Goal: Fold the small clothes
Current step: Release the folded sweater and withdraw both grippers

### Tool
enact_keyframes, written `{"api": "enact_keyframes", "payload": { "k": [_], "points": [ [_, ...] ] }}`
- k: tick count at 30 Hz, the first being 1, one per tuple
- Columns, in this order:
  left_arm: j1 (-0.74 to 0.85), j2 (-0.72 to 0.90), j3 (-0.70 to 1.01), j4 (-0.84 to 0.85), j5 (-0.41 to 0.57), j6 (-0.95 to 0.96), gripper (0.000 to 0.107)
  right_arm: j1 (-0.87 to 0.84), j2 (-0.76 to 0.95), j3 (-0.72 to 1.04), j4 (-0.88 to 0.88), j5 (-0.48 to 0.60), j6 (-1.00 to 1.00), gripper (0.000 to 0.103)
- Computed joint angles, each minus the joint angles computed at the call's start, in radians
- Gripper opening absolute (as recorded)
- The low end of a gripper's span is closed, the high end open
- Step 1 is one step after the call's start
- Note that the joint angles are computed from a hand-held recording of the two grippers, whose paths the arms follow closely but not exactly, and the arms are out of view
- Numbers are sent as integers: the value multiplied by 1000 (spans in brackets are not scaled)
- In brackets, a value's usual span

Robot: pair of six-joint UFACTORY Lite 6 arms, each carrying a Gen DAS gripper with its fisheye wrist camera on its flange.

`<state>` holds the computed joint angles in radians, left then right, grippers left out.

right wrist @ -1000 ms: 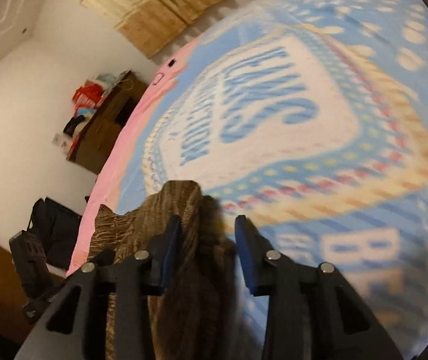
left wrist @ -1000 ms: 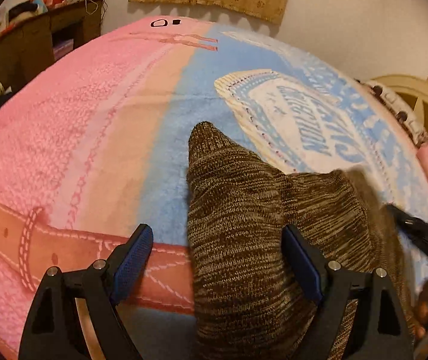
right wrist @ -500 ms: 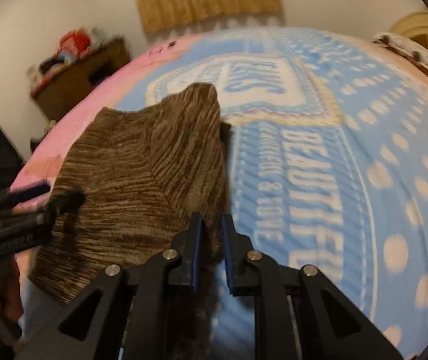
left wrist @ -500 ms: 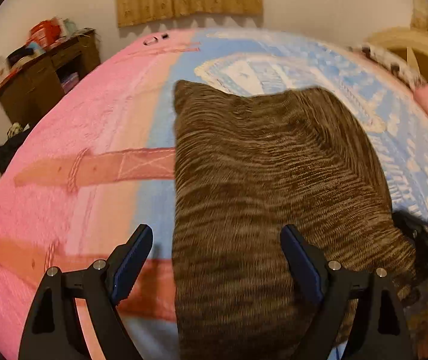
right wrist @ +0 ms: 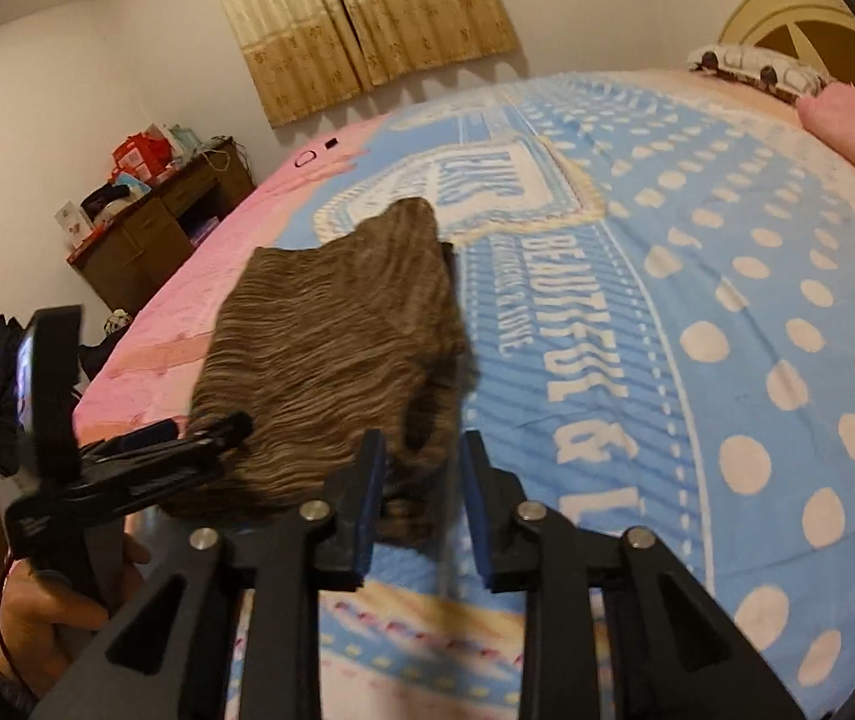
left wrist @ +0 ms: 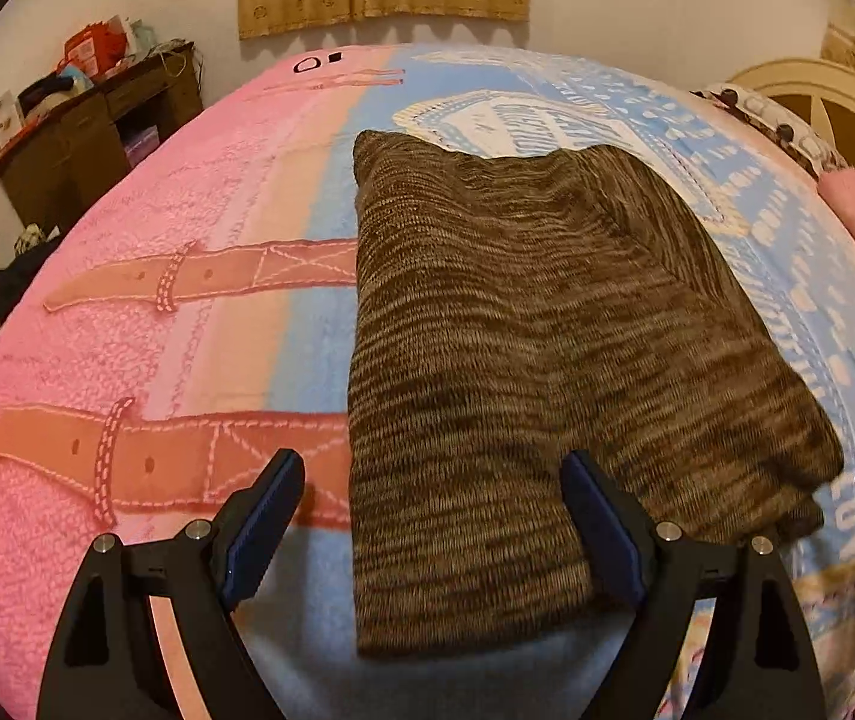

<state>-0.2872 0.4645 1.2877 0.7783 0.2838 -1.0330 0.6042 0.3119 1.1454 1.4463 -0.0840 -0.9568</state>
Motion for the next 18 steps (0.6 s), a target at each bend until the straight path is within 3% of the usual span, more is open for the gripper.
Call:
{"api": "enact_keyframes", "payload": {
  "k": [2, 4, 9, 13, 15, 18],
  "points": [
    [-12, -26, -34, 79, 14, -77, 88, 15, 24, 34, 90, -16, -84, 31],
    [-16, -47, -59, 123, 22, -115, 88, 26, 7, 15, 16, -25, -2, 39],
    [-43, -68, -74, 255, 80, -229, 88, 58, 11, 22, 112, -51, -91, 41],
    [-79, -79, -94, 452, 155, -411, 88, 75, 21, 40, 119, -90, -102, 58],
    [-73, -78, -94, 479, 138, -437, 88, 84, 25, 46, 109, -123, -98, 66],
    [-60, -60, -72, 459, 109, -435, 88, 81, 41, 60, 89, -146, -93, 67]
  ]
}}
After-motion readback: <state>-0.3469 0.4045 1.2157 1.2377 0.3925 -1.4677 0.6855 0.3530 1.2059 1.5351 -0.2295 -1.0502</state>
